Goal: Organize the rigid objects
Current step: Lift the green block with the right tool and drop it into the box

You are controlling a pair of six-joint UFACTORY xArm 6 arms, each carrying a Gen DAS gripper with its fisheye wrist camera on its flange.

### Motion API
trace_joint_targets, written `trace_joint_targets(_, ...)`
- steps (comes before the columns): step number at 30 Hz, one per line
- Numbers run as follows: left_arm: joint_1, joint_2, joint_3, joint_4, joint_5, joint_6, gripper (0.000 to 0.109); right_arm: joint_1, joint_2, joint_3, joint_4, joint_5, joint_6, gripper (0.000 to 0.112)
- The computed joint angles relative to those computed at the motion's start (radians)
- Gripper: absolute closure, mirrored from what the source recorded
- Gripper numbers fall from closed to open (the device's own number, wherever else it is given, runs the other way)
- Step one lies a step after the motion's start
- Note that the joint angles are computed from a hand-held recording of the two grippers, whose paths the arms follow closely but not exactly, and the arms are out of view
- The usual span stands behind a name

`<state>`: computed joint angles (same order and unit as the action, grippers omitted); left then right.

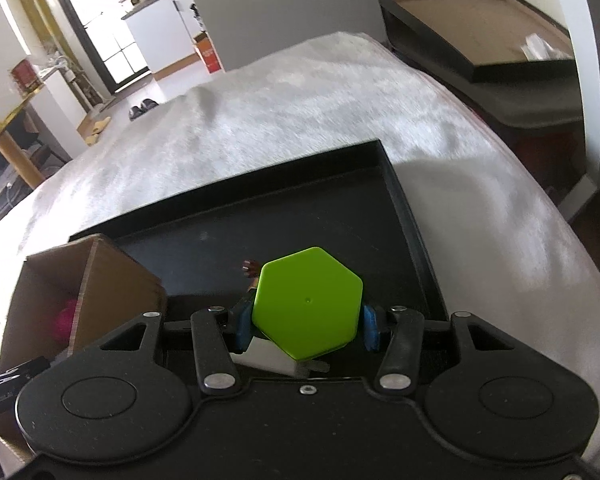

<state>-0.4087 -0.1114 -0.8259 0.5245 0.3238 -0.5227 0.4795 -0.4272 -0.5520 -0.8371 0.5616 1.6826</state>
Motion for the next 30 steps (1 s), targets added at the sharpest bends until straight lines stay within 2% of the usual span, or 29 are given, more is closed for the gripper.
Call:
trace_joint_targets(6,0.015,-0.019,0.022,-0.037,-0.017,0.024,0.036,0.037,0.015,-0.047,-0.014,0.019,-0.008,0.063)
trace_joint_targets(13,0.032,-0.033,0.055,-0.150,-0.065,0.107,0.036,0.092,0.051,-0.121,-0.029,0.067,-0.019,0.063)
trace_joint_targets(21,0.047,-0.052,0.093,-0.342,-0.123,0.270,0.039,0.140,0.108,-0.205,-0.052,0.100,-0.023,0.063)
trace_joint_targets(24,0.051,-0.058,0.101,-0.398,-0.136,0.315,0.043,0.153,0.128,-0.234,-0.056,0.112,-0.029,0.063)
trace_joint_targets(28,0.050,-0.055,0.100,-0.485,-0.132,0.386,0.056,0.168,0.160,-0.272,-0.066,0.104,-0.062,0.063)
trace_joint_targets(30,0.051,-0.053,0.100,-0.516,-0.130,0.409,0.059,0.175,0.182,-0.297,-0.064,0.106,-0.078,0.063)
